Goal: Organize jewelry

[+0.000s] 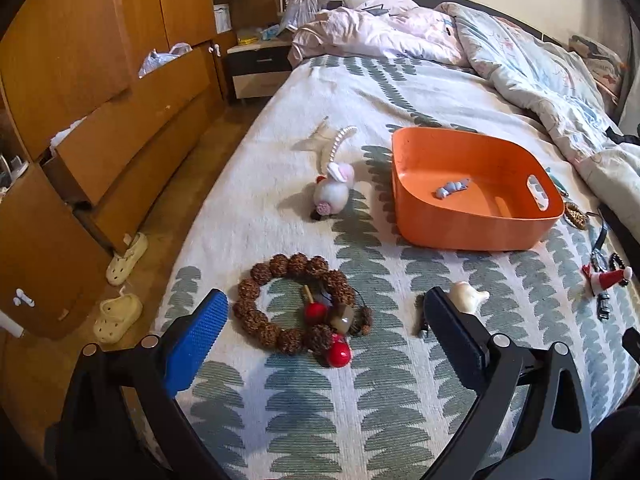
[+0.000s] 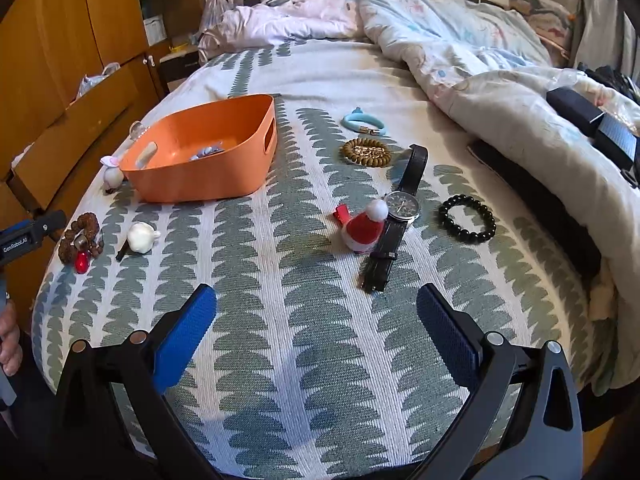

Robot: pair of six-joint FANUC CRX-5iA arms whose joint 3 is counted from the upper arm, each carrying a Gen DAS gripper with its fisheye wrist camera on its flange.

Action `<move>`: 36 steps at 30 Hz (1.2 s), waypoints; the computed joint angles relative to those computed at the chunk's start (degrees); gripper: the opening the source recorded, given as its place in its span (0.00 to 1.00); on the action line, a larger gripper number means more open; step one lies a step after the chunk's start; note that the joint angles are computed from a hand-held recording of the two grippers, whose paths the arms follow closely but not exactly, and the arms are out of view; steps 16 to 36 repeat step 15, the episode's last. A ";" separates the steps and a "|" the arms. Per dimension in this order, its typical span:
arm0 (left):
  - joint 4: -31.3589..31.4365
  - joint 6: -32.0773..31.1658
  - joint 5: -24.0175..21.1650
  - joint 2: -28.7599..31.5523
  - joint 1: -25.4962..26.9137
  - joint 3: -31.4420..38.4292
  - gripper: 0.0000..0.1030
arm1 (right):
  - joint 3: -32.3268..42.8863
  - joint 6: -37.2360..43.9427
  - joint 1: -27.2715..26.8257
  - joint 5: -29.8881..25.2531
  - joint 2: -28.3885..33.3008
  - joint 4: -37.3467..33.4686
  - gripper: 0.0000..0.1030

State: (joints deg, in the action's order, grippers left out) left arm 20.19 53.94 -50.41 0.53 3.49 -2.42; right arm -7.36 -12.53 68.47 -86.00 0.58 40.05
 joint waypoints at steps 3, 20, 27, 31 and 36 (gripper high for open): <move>-0.29 -0.28 0.91 -0.82 -0.13 -0.62 0.94 | 0.89 0.47 0.29 -1.55 0.83 0.22 0.97; -0.85 -0.21 -0.06 -1.40 -0.29 -0.24 0.94 | 1.37 0.00 0.80 -1.91 1.12 1.16 0.97; -0.85 -0.21 -0.06 -1.40 -0.29 -0.24 0.94 | 1.37 0.00 0.80 -1.91 1.12 1.16 0.97; -0.85 -0.21 -0.06 -1.40 -0.29 -0.24 0.94 | 1.37 0.00 0.80 -1.91 1.12 1.16 0.97; -0.85 -0.21 -0.06 -1.40 -0.29 -0.24 0.94 | 1.37 0.00 0.80 -1.91 1.12 1.16 0.97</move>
